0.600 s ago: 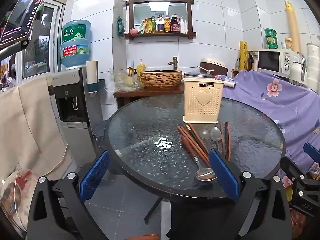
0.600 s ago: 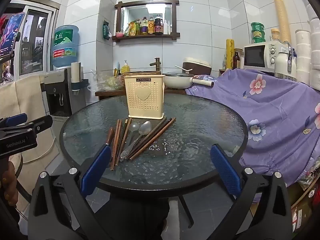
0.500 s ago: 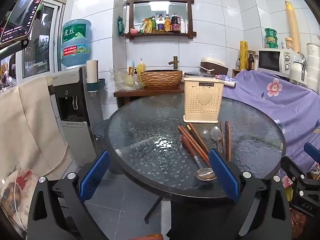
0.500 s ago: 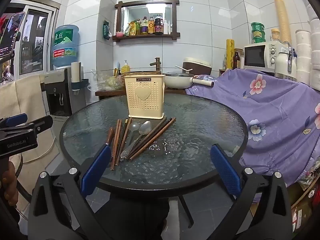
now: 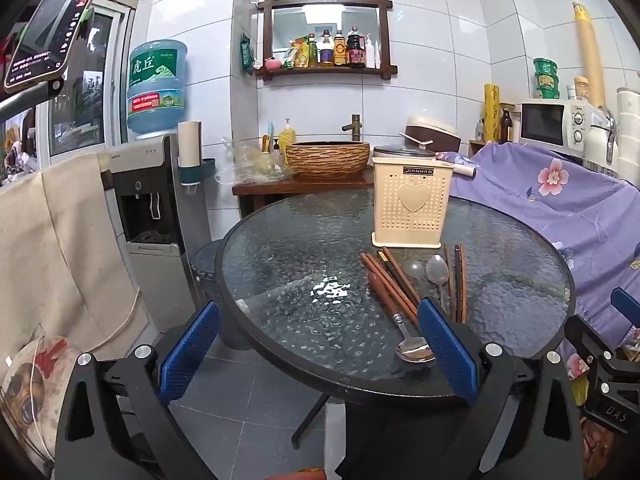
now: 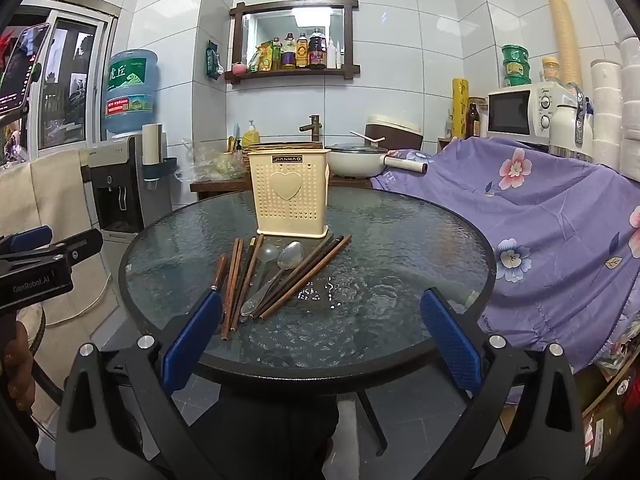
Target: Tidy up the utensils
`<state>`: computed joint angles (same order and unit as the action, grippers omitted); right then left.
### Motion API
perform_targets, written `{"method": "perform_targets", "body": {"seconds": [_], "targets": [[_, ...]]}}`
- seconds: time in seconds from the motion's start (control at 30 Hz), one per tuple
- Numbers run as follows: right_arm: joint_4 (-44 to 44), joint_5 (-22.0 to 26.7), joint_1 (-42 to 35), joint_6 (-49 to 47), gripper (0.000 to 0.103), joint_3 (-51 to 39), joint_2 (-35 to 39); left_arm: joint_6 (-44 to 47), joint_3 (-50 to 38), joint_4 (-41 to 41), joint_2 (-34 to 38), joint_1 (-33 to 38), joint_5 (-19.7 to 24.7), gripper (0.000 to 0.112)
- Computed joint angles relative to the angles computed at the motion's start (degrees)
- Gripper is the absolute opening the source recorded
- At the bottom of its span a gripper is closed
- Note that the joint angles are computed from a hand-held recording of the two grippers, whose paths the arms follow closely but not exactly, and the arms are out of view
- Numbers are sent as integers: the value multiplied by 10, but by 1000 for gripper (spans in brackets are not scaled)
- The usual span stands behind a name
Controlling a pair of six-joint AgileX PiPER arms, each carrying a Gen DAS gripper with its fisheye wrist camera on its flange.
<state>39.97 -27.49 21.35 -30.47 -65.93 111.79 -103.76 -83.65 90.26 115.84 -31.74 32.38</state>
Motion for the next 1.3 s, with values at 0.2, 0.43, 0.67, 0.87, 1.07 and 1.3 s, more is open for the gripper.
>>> {"method": "perform_targets", "body": {"seconds": [0.2,0.43,0.67,0.87,1.07,1.3], "targets": [[2,-1,1,-1,98,3,-2,-2,3,3,1,-3,3,97],[1,-1,1,1,98,4,-1,10,-3,-9,5,-2,-5,97],[-1,-1,1,3,98,2,1,12,-5,-13,6,-2,-4,97],[-3,-1,0,2,98,4,-1,17,-7,-18,6,-2,-5,97],[-2,-2,0,2,98,5,-1,12,-5,-14,5,-1,-5,97],[-4,1,-1,4,98,3,-1,13,-5,-14,5,-2,-3,97]]}}
